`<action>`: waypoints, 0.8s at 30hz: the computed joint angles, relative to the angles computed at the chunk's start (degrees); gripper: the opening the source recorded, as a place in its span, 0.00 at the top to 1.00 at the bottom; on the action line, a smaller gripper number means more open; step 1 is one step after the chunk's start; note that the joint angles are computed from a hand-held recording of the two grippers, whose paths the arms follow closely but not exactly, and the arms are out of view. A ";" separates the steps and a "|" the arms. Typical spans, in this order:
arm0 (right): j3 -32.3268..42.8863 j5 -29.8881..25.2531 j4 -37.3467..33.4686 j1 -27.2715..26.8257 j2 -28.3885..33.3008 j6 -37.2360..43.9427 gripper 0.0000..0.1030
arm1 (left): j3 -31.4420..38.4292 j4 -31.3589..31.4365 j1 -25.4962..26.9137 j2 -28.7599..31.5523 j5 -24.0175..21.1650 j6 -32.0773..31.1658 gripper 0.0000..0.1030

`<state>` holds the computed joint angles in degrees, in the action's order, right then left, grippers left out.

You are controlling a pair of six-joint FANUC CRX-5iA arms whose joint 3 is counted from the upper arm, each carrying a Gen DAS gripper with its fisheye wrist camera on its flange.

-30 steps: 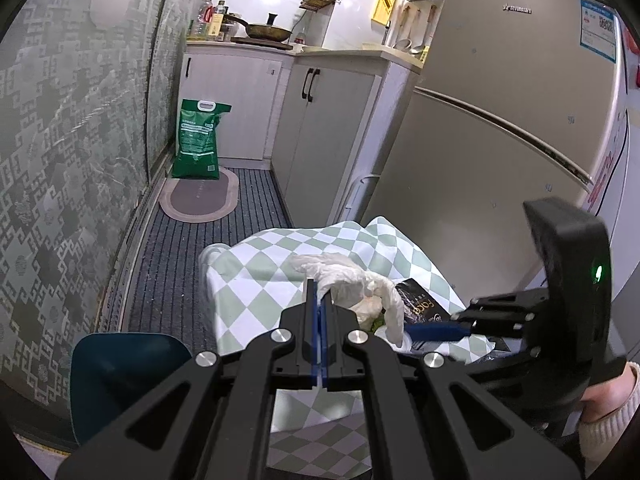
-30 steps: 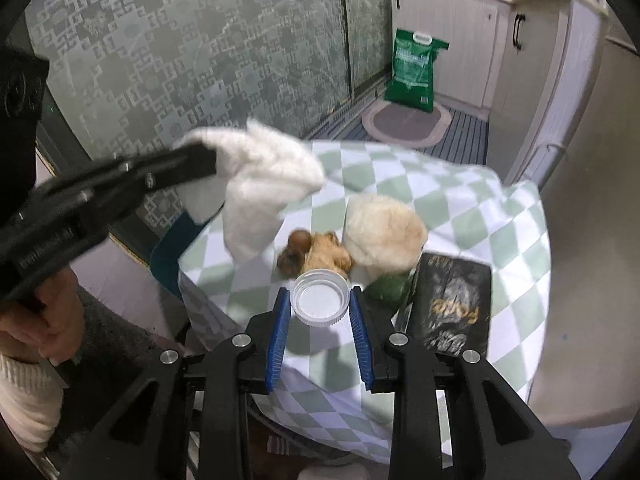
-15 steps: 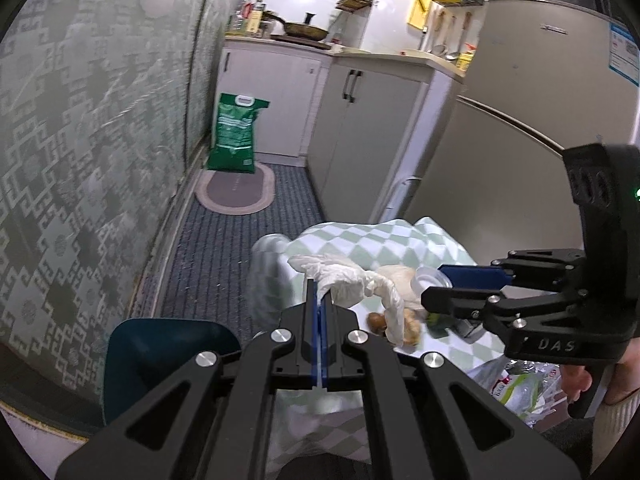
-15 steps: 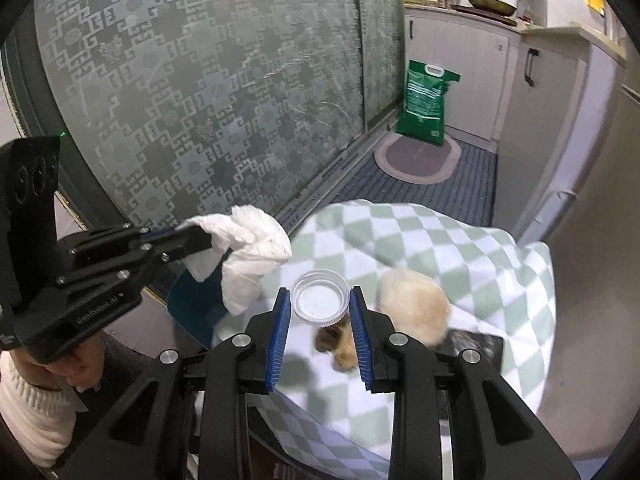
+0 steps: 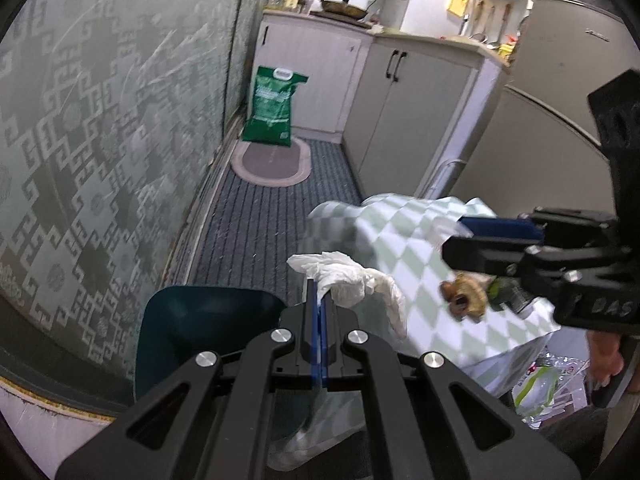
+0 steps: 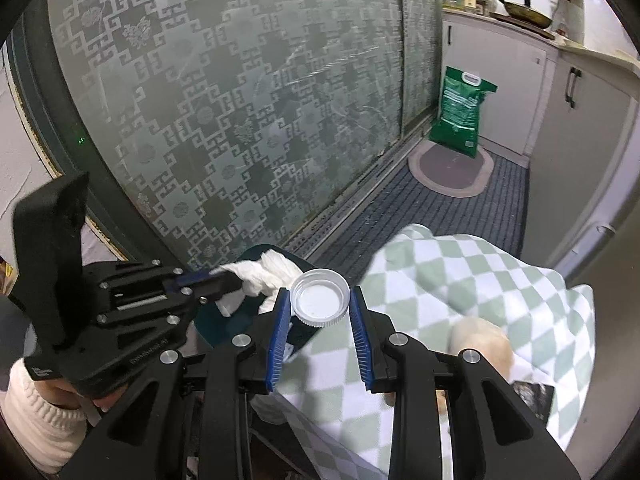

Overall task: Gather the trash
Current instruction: 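Lift the tissue with the left gripper while the right gripper grasps the white bottle cap, then release the tissue and the bottle cap into the teal bin with both grippers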

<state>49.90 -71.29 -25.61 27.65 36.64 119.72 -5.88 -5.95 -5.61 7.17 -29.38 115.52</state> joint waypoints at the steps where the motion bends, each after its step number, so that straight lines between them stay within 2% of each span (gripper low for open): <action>1: 0.38 -0.30 0.09 0.34 0.26 -0.08 0.71 | -0.16 0.24 0.31 0.10 -0.40 -0.01 0.98; 5: 1.05 -0.96 0.52 1.56 0.87 -0.11 0.71 | -0.09 0.78 1.18 0.84 -2.52 0.61 0.98; 10: 2.45 -2.56 1.45 2.75 2.17 -0.40 0.71 | -0.89 3.52 2.31 1.56 -3.33 -1.59 0.98; 16: 5.46 -5.57 3.29 3.91 4.61 -1.16 0.71 | -0.61 4.41 3.53 2.91 -6.81 -1.91 0.98; 24: 8.55 -8.72 5.27 5.74 7.76 -1.83 0.71 | -2.00 5.69 5.64 3.68 -8.77 -3.78 0.98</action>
<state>58.45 -80.01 -20.35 33.39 44.40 117.89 -7.88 -0.26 0.03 10.85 -38.15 111.74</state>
